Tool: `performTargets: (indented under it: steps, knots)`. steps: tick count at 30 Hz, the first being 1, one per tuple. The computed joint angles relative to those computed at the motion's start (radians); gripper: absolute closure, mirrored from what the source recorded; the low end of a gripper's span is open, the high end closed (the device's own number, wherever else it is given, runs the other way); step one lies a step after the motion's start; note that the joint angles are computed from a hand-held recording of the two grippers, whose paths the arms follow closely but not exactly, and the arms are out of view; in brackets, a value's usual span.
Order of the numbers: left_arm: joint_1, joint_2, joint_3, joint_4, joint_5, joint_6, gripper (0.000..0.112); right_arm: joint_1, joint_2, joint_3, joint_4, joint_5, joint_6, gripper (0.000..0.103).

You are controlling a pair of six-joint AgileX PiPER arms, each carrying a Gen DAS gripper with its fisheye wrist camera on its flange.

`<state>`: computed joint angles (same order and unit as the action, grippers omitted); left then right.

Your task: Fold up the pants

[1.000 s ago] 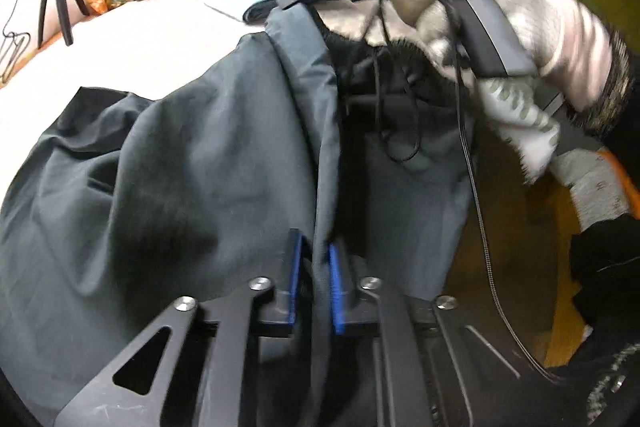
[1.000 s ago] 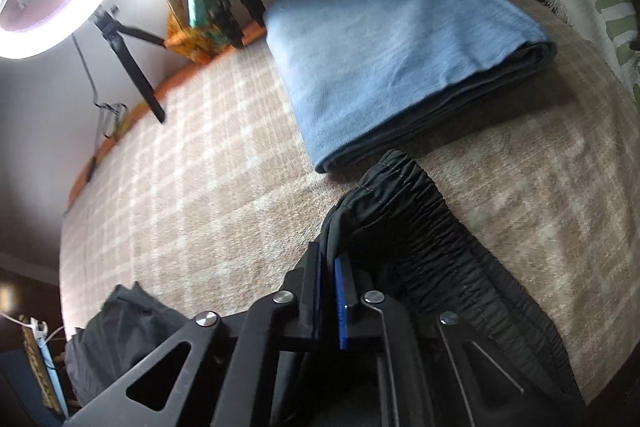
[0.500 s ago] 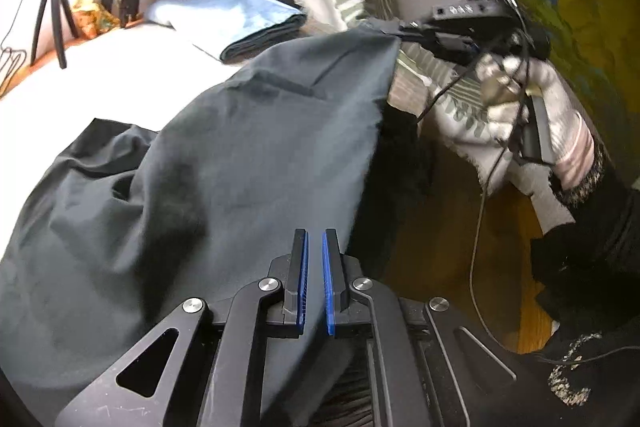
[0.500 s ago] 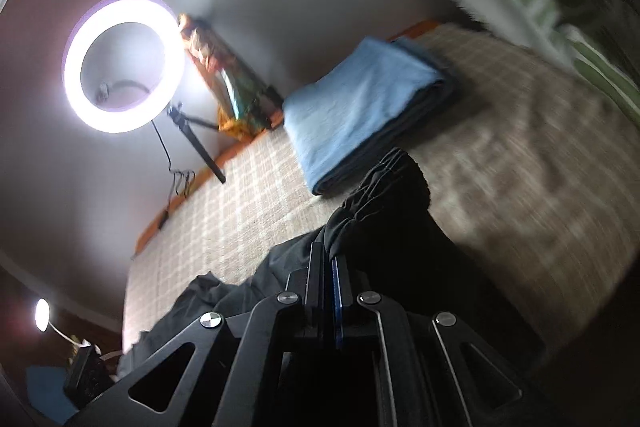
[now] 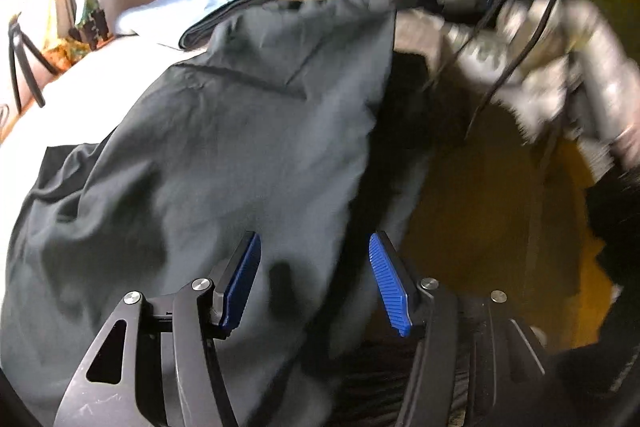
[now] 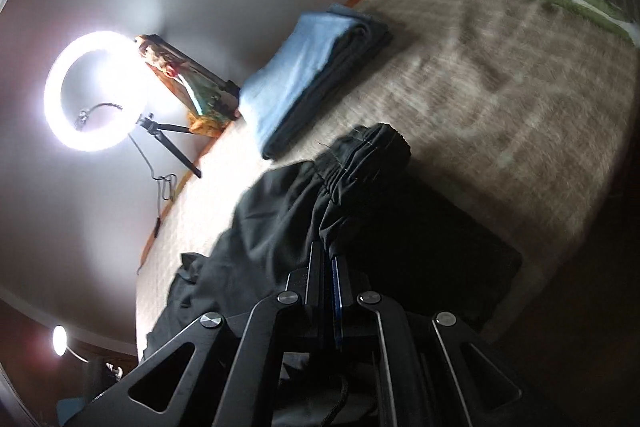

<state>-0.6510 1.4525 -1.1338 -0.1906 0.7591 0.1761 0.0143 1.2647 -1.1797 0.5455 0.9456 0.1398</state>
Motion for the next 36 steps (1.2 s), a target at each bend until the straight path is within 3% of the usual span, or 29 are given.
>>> performTargets:
  steps: [1, 3, 4, 5, 8, 13, 16, 19, 21, 23, 24, 27, 28, 29, 31, 33, 36]
  knots:
    - [-0.006, 0.017, -0.001, 0.006, -0.003, 0.013, 0.058, 0.0, -0.004, -0.013, 0.003, 0.003, 0.004, 0.103]
    - [-0.006, 0.019, 0.009, -0.01, -0.021, 0.047, 0.074, -0.024, -0.029, -0.029, 0.036, 0.029, -0.005, 0.103]
    - [0.002, 0.015, 0.016, -0.027, -0.028, 0.079, 0.091, -0.039, -0.048, -0.029, 0.052, 0.041, -0.016, 0.103]
    - [0.02, 0.008, 0.02, -0.055, -0.025, 0.121, 0.101, -0.052, -0.07, -0.025, 0.058, 0.053, -0.017, 0.103]
    - [0.092, -0.016, 0.014, -0.161, 0.03, 0.235, 0.105, -0.091, -0.145, 0.041, 0.072, 0.076, -0.013, 0.103]
    - [0.202, -0.058, 0.011, -0.292, 0.151, 0.359, 0.105, -0.138, -0.244, 0.224, 0.043, 0.105, -0.042, 0.102]
    - [0.228, -0.072, 0.013, -0.317, 0.198, 0.373, 0.106, -0.21, -0.247, 0.299, 0.094, 0.118, -0.146, 0.094]
    - [0.244, -0.087, 0.009, -0.328, 0.222, 0.374, 0.106, -0.312, -0.238, 0.291, 0.152, 0.153, -0.272, 0.069]
    - [0.251, -0.099, 0.007, -0.331, 0.227, 0.366, 0.106, -0.359, -0.223, 0.252, 0.167, 0.18, -0.321, 0.06]
    - [0.261, -0.107, 0.007, -0.345, 0.234, 0.371, 0.106, -0.393, -0.181, 0.201, 0.175, 0.206, -0.379, 0.033]
    - [0.266, -0.108, 0.005, -0.353, 0.244, 0.374, 0.106, -0.398, -0.155, 0.179, 0.168, 0.206, -0.393, 0.028]
    - [0.245, -0.109, 0.01, -0.36, 0.252, 0.374, 0.105, -0.406, -0.085, 0.147, 0.156, 0.186, -0.409, 0.027]
    - [0.208, -0.103, 0.006, -0.337, 0.238, 0.352, 0.1, -0.424, -0.047, 0.135, 0.177, 0.201, -0.431, 0.027]
    - [0.187, -0.101, 0.007, -0.317, 0.228, 0.34, 0.087, -0.436, -0.021, 0.127, 0.178, 0.204, -0.42, 0.027]
    - [0.149, -0.086, 0.003, -0.284, 0.205, 0.314, 0.08, -0.44, -0.024, 0.131, 0.154, 0.191, -0.38, 0.027]
    - [0.147, -0.062, -0.001, -0.31, 0.199, 0.319, 0.08, -0.386, -0.071, 0.14, 0.04, 0.133, -0.322, 0.027]
    - [0.141, -0.035, -0.003, -0.302, 0.182, 0.307, 0.08, -0.259, -0.151, 0.154, -0.26, 0.06, -0.172, 0.026]
